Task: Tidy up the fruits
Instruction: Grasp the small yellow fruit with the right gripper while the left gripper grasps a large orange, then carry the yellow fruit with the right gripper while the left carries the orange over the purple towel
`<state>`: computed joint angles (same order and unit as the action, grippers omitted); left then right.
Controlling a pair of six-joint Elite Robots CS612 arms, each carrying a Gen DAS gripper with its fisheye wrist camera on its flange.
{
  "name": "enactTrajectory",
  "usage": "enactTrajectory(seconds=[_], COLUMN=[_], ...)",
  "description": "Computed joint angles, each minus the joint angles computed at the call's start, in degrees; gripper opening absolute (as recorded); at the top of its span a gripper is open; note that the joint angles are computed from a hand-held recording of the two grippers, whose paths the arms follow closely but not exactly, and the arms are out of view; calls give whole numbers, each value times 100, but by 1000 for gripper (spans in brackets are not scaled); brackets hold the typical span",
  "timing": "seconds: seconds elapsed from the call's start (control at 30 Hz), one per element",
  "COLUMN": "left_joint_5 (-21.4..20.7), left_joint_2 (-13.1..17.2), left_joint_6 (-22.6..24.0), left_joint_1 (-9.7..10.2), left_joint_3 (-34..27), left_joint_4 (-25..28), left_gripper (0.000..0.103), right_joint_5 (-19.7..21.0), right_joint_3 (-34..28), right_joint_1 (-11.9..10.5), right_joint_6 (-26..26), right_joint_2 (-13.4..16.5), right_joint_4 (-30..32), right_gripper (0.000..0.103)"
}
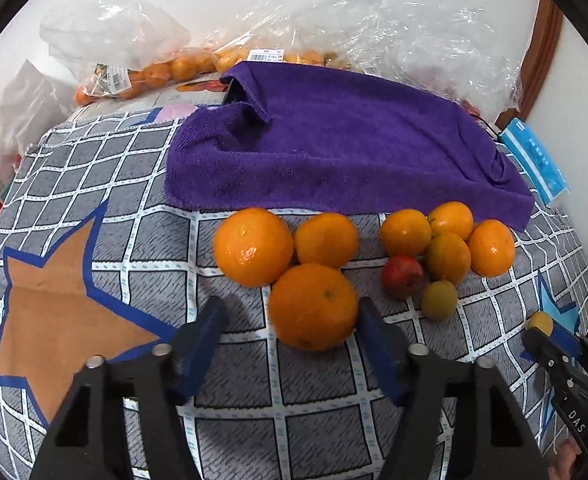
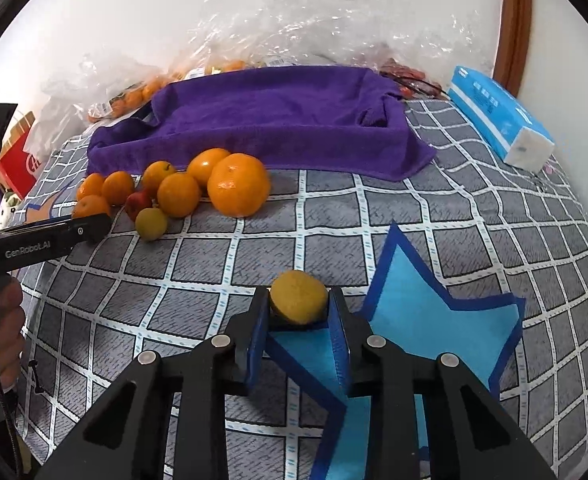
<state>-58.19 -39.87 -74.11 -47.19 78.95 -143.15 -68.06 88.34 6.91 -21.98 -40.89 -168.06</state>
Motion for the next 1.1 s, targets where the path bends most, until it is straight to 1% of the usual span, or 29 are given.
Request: enactTrajectory(seconds=[0.07,0.13,0.37,0.47,0.77,0.97,1.1], left_joint_5=[-118,-193,-288,-252,-129,6,82], left_joint_2=[-4,-9,-92,-124,-264,-342,-379], left_joint_6=[144,88,0,-18,-79,-148,-86], left_joint_1=[17,32,-6,-34,-119,-178,-222], left_joint_3=[-9,-45,87,102,248,301,307], left_joint_4=[-91,-13,-192,-153,-348,-358,-397], left_gripper=[40,40,40,40,40,40,40], right_joint_5=[24,33,143,173,173,203,188], right_joint_3=[-6,-20,-36,-27,51,118,143], right_joint_1=[-7,-10,-12,-12,2,12,27], right_joint_6=[-30,-42,-17,4,-21,-36,-23], right_joint_2=[-12,-23,-63,-84,-199,-276,-316], right_joint_4=[-3,-22,-51,-71,-293,-437,-512], right_gripper=[29,29,29,29,29,29,29])
